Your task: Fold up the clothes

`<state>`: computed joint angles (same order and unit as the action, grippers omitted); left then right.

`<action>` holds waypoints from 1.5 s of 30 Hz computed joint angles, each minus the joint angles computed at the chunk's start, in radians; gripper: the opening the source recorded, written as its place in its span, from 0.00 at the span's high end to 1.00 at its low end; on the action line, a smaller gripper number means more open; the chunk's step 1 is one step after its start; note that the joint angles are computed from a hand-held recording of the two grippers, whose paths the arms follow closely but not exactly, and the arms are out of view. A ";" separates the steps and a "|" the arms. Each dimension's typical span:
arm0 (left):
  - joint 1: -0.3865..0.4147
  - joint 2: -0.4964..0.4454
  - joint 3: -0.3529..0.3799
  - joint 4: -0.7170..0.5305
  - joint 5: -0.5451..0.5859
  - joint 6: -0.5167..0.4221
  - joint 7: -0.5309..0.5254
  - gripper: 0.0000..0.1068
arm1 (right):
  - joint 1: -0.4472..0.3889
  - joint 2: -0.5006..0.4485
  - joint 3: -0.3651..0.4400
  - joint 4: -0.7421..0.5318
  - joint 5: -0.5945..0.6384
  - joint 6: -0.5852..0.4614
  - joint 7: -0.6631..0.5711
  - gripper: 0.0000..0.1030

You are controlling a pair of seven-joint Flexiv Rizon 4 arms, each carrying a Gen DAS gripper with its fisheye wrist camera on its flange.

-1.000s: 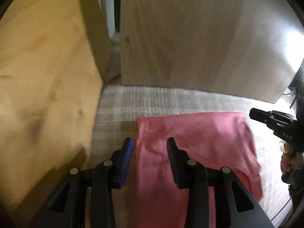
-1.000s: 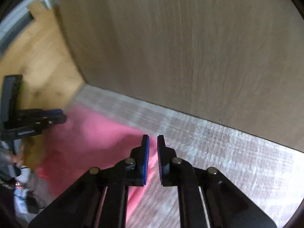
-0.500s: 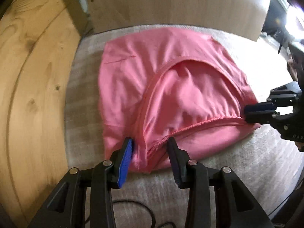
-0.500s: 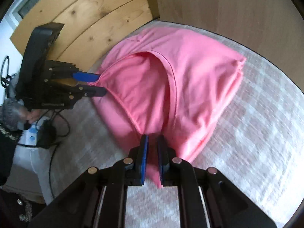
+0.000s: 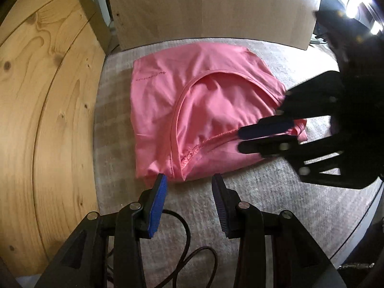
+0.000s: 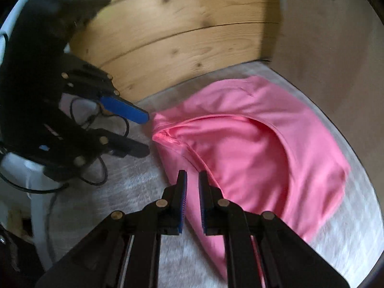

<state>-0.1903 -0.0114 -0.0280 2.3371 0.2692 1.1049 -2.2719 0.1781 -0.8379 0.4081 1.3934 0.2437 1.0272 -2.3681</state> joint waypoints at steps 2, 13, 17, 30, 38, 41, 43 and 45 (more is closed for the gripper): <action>0.008 -0.016 0.005 -0.003 0.005 0.001 0.000 0.65 | 0.025 -0.026 -0.019 -0.035 -0.031 -0.030 0.006 0.90; 0.018 -0.058 0.033 0.013 -0.036 0.013 0.075 0.66 | -0.045 -0.101 0.028 -0.348 0.061 -0.545 -0.051 0.98; 0.021 -0.043 0.037 0.018 -0.028 0.039 0.083 0.66 | 0.024 -0.077 -0.068 -0.298 0.053 -0.433 -0.048 0.97; 0.017 -0.045 0.030 0.016 -0.081 -0.030 0.157 0.82 | 0.057 -0.159 -0.108 -0.418 0.045 -0.498 0.042 0.97; 0.049 0.031 0.026 0.035 -0.014 0.034 0.079 0.69 | 0.048 -0.201 -0.057 -0.513 0.169 -0.424 0.107 0.97; 0.062 -0.038 0.025 0.067 -0.160 0.113 0.232 0.65 | 0.082 -0.243 -0.077 -0.566 0.153 -0.443 0.154 0.97; 0.067 -0.079 0.016 0.079 -0.270 0.102 0.320 0.66 | 0.104 -0.258 -0.094 -0.575 0.130 -0.438 0.176 0.97; 0.057 -0.053 0.017 0.107 -0.317 0.116 0.347 0.64 | 0.101 -0.259 -0.092 -0.572 0.125 -0.442 0.188 0.97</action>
<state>-0.1330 -0.0647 -0.0113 2.4443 -0.0479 1.2204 -1.9254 0.2795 -1.0970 0.3161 0.8212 0.3685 0.5848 -2.1800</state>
